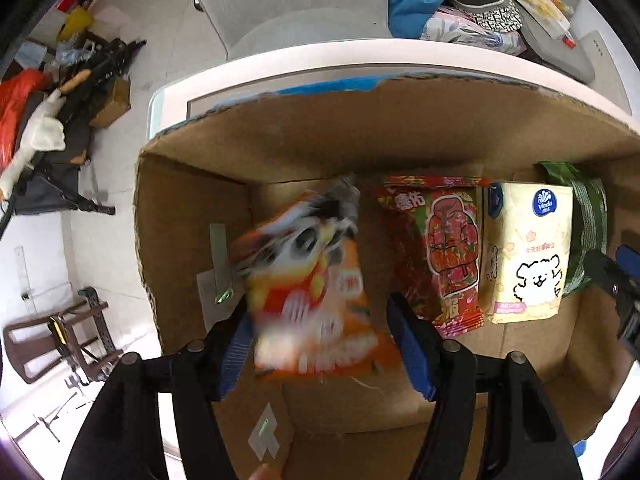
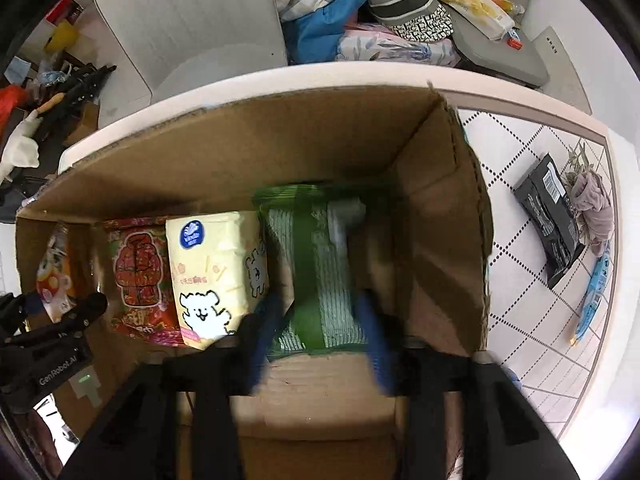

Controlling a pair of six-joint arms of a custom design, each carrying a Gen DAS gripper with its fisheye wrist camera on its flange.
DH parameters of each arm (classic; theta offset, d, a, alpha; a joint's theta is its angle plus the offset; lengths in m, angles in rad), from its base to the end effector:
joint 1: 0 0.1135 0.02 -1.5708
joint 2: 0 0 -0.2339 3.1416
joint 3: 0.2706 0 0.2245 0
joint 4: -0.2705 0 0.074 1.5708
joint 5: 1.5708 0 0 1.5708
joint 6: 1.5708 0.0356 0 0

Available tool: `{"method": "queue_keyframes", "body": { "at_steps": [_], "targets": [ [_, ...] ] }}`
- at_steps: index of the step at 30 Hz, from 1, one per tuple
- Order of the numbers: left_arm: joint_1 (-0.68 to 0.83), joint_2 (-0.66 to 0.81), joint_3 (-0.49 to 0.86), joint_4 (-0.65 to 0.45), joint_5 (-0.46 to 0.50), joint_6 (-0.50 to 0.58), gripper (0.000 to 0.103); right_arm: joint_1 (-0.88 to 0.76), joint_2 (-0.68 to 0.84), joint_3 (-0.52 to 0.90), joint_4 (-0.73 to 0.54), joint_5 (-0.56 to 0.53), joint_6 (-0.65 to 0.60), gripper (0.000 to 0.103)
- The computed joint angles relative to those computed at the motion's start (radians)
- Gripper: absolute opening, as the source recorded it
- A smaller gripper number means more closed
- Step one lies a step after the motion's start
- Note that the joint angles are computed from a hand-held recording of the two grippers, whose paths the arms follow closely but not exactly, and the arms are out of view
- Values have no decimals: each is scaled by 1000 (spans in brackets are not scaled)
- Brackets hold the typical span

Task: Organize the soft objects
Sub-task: 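Carry both packets into the box and open both tools to release them, then lift both tools from the box and move back over the table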

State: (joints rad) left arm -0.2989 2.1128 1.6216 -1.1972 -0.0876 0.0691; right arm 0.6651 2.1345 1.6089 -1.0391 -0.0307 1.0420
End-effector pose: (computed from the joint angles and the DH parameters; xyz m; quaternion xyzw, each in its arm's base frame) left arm 0.3324 -0.0992 0.1560 -0.1850 -0.9800 -0.0501 0.0533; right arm 0.2849 0.2248 0.1450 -0.1873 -0.9822 -0.0124 0.0095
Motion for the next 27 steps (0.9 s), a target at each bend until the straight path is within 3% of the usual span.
{"method": "queue_keyframes", "body": {
  "at_steps": [1,2,12,14,15,16,19,27],
  "targets": [
    [6,-2,5,-6,13,-1,89,2,2,7,-1,3,-1,69],
    [14,-10,6,-7,35,-2,92,7,7,26,-17,13,-2,69],
    [28,-136,-6,-51,85,-35,93,63,-11,104,-88,17,4,77],
    [40,-177,-22,-57,101,-43,93,89,-32,98,-92,12,17,88],
    [43,-219,-46,-57,115,-50,99,101,-45,95,-93,10,22,94],
    [51,-246,-69,-51,123,-48,103,117,-57,90,-95,8,27,96],
    [62,-359,-147,-43,147,-58,103,157,-84,73,-99,10,40,103],
    [50,-611,-291,-51,141,-83,103,302,-217,-18,-121,75,159,103]
  ]
}}
